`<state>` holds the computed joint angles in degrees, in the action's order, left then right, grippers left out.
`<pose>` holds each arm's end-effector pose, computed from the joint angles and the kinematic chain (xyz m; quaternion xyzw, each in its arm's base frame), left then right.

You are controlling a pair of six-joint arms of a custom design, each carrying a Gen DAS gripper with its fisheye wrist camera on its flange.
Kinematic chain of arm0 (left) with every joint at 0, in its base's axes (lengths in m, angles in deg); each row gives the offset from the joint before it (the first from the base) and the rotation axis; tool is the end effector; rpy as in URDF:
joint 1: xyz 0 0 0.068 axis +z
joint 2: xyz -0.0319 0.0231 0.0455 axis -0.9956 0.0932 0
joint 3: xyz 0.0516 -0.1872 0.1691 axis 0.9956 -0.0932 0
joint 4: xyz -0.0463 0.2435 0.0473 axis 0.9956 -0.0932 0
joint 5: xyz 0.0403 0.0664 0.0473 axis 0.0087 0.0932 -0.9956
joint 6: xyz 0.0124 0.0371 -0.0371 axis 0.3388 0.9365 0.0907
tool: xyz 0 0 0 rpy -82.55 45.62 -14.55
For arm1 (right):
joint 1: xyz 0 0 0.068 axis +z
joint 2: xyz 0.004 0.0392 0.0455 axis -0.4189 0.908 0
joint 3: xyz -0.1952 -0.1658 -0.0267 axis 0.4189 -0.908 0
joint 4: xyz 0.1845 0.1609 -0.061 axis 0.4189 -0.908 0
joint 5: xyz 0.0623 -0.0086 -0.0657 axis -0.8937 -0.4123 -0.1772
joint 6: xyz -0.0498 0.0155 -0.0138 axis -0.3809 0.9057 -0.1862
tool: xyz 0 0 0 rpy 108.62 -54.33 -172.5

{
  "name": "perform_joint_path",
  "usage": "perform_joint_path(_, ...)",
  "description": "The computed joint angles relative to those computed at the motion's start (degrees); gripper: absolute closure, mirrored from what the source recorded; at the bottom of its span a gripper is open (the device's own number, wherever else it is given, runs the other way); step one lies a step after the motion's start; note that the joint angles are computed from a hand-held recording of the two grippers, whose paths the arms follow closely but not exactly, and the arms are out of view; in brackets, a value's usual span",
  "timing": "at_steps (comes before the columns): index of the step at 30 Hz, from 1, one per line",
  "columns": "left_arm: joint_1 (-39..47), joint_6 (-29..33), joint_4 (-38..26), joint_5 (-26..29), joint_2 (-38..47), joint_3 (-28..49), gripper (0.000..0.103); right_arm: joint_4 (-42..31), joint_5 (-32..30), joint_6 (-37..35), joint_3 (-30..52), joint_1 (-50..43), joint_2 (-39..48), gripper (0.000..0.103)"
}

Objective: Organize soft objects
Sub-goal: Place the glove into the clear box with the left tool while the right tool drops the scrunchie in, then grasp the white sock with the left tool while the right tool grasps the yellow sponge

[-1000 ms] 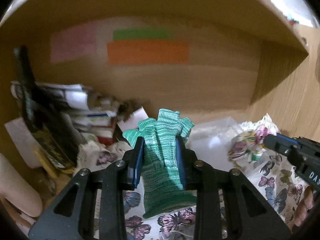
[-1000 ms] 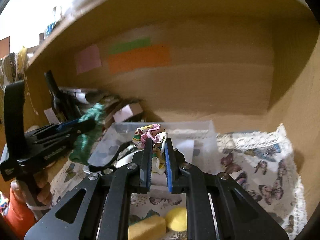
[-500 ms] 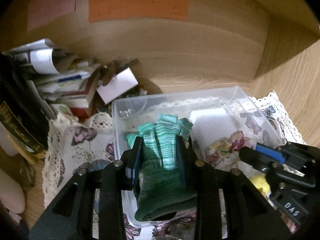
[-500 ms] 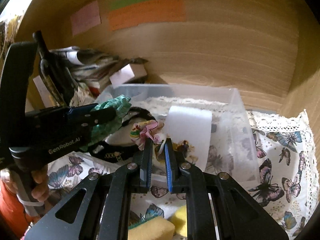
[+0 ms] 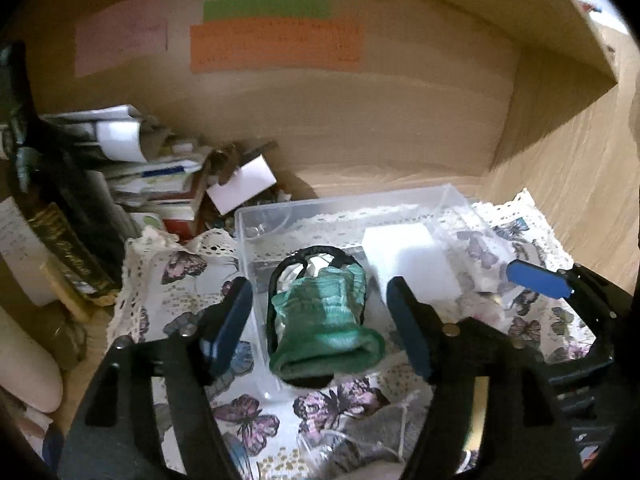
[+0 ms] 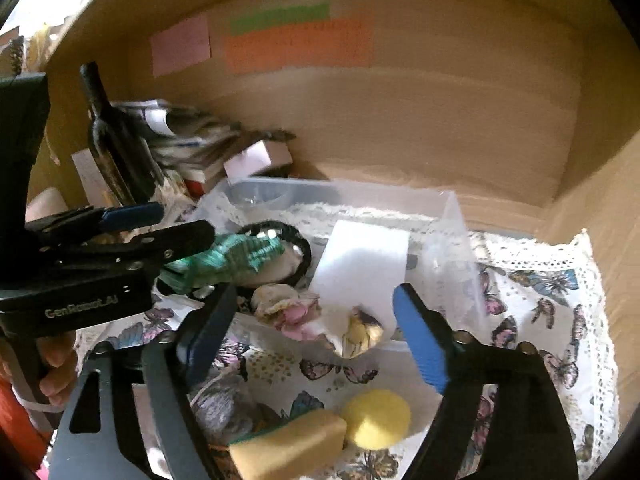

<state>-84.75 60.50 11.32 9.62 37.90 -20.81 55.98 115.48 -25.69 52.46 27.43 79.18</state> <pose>0.2238 -0.0150 0.1083 0.2016 0.8746 -0.1375 0.4190 0.1363 0.1413 0.1114 0.0136 0.9003 0.0292 0.4341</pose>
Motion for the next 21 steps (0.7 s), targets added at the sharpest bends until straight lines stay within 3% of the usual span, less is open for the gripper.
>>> perform_joint_path(5, 5.3, 1.0, -5.2, 4.4, -11.6, -3.9, 0.006, -9.3, 6.9, 5.4, -0.2, 5.8, -7.7, 0.021)
perform_joint_path(11, 12.2, 5.3, -12.6, 9.1, -23.0, -8.2, 0.002, -20.8, 13.9, 14.2, 0.6, 14.1, -13.5, 0.019)
perform_joint_path(16, 14.6, 8.9, -11.9, 10.2, -22.0, -11.7, 0.002, -29.3, 18.6, 26.8, 2.7, 21.3, -8.6, 0.019)
perform_joint_path(21, 16.8, 13.8, -7.3, 10.3, -13.6, -14.1, 0.002, -27.3, 16.4, 33.0, 1.1, 24.4, -4.4, 0.019)
